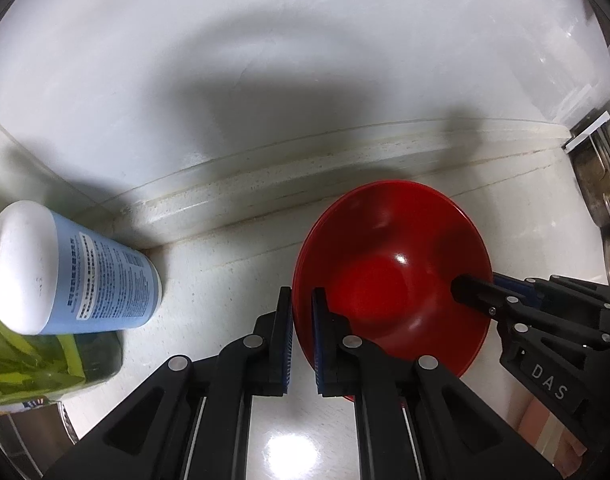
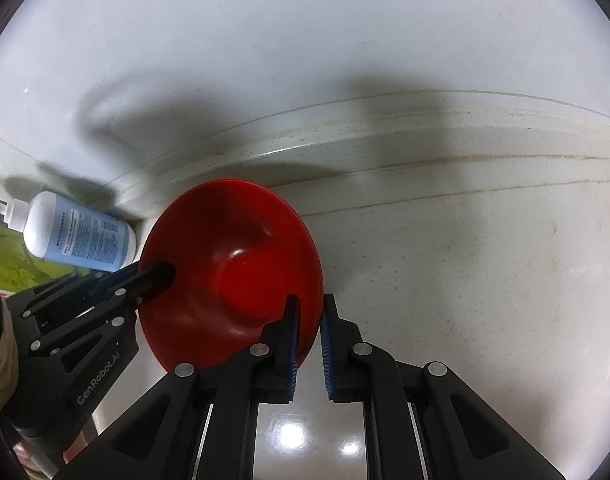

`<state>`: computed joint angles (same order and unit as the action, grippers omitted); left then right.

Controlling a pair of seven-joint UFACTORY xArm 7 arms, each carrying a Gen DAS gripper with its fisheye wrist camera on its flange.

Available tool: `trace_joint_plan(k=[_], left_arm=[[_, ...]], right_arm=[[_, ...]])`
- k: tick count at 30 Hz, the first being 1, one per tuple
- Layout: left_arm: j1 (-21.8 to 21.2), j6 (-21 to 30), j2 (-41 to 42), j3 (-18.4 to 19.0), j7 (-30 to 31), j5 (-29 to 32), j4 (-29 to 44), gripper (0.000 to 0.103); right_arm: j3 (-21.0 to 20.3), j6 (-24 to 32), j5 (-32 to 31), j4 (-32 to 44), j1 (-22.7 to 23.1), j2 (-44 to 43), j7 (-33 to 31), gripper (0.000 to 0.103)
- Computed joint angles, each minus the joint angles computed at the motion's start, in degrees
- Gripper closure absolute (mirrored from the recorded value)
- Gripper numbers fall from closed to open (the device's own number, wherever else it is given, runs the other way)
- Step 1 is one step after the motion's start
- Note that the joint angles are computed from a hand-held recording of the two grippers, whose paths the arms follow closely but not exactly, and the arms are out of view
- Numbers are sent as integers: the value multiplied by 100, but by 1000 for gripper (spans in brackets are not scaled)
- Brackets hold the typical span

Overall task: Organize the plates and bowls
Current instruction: 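Close both grippers on the red-and-black bowl rim, then lift the red-and-black bowl and carry it over the white bowl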

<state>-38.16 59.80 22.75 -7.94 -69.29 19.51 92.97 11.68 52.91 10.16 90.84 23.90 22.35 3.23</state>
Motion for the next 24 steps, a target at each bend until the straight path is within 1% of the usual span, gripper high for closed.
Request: trace_joint_plan(k=[5,10,15,19,20,24], left_arm=[[-57,31,-83,-8,-111,58,-23,93],[-102,51,-186,-51,-156,133,-37,92],[-209,-1,-426,-111,-437,315,-224,92],[-271,9,-537,-202,-569,357,-247,92],[-285,-14,-574,-217,-602,382,-288,92],[-446,101,-504,-272,-763,500,-78,92]], right_arm=[[14,11,181,-86,-109,-105,-78,91],[8,-89,350,-346,-231,-363,-208,91],[-17,-195,442,-647,-305,-700,-283,91],[-47,-385,445,-1093,-349,-1176,-393,91],[-32,-466,438,-1256,-314,-1317,-338,91],[-69,-590,478,-1646,-338,-1799,-411,91]])
